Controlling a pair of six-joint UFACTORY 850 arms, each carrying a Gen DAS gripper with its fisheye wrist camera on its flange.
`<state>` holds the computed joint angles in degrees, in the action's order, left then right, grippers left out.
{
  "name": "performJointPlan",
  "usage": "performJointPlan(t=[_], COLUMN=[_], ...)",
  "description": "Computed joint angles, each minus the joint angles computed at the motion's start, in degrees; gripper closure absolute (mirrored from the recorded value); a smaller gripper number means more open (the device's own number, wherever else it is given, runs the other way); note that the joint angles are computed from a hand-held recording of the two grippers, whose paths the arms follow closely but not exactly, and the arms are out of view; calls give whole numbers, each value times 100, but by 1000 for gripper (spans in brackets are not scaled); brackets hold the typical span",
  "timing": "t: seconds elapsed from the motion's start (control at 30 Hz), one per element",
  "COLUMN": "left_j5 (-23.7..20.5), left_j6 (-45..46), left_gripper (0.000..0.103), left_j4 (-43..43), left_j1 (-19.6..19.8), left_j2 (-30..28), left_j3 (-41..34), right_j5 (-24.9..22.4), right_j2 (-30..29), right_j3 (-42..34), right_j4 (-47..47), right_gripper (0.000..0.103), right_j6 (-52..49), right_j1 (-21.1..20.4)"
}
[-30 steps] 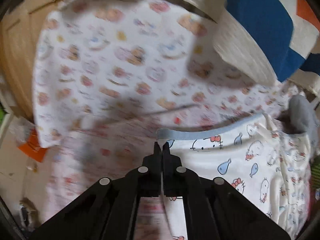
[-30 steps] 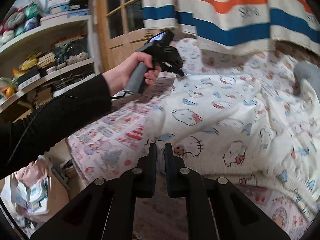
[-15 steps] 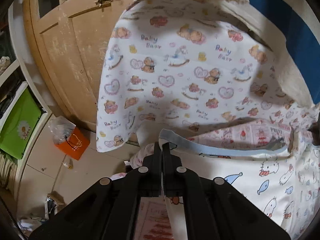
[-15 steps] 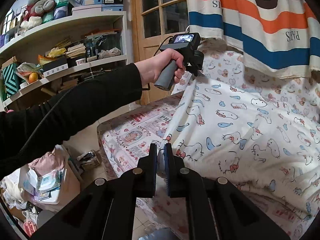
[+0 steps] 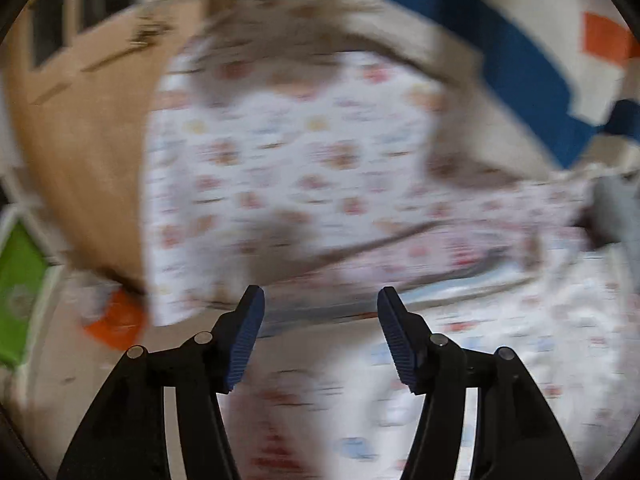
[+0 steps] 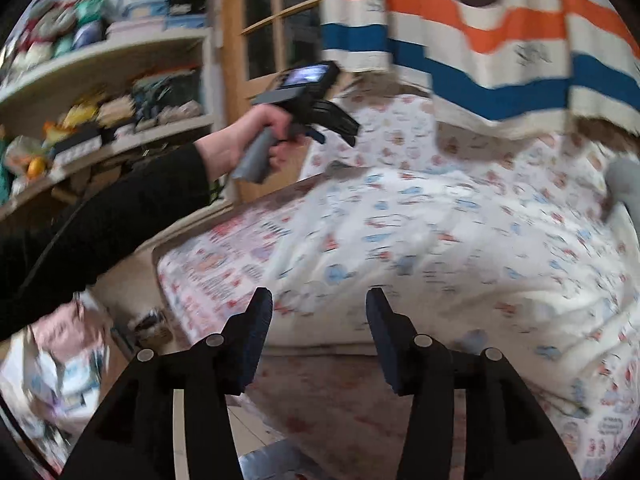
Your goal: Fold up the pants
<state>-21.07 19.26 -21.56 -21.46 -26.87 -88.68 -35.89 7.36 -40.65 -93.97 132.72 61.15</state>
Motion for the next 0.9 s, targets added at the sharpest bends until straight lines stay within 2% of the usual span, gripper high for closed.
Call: performJointPlan(t=[0.07, 0.13, 0.17, 0.2, 0.37, 0.43, 0.5, 0.53, 0.57, 0.63, 0.73, 0.83, 0.9], left_j5=[-430, -975, -1151, -1290, -1477, -1629, -1654, -1585, -1537, -1446, -1034, -1079, -1199], left_j6=[689, 605, 524, 468, -319, -426, -614, -736, -953, -1258, -1444, -1540, -1949], left_gripper=[46, 48, 54, 56, 56, 56, 59, 68, 96, 99, 99, 99, 99], left_j4=[-742, -813, -815, -801, -37, 8, 214, 395, 657, 1009, 1030, 878, 1209], left_j1=[-86, -233, -325, -423, -878, -963, -1056, -1092, -1142, -1198, -1202, -1166, -1205], left_j2=[-174, -465, -604, -738, -1297, -1479, -1647, -1684, -1742, -1847, -1857, -2101, -2351], left_j3=[-334, -814, -1029, -1231, -1959, -2145, -2309, -2317, -2368, -2477, -2481, -2899, -3285], right_j5=[-331, -670, -763, -824, -726, -784, -893, -985, -1086, -1348, -1329, -1247, -1073], right_j2=[112, 201, 258, 394, 1106, 1393, 1659, 1787, 1886, 2069, 2198, 2181, 2128], right_j3=[66, 108, 128, 210, 600, 724, 856, 924, 979, 1083, 1067, 945, 827], right_j4=[207, 514, 753, 981, 1715, 2052, 2221, 2236, 2234, 2256, 2244, 2221, 2160], right_gripper=[53, 53, 53, 53, 53, 53, 53, 52, 50, 49, 49, 46, 45], right_j6=[-7, -121, -256, -298, -844, -1202, -1352, -1373, -1401, -1461, -1724, -1994, -2094], right_j1=[-81, -180, -282, -455, -1255, -1553, -1776, -1849, -1900, -1937, -2270, -2630, -2885])
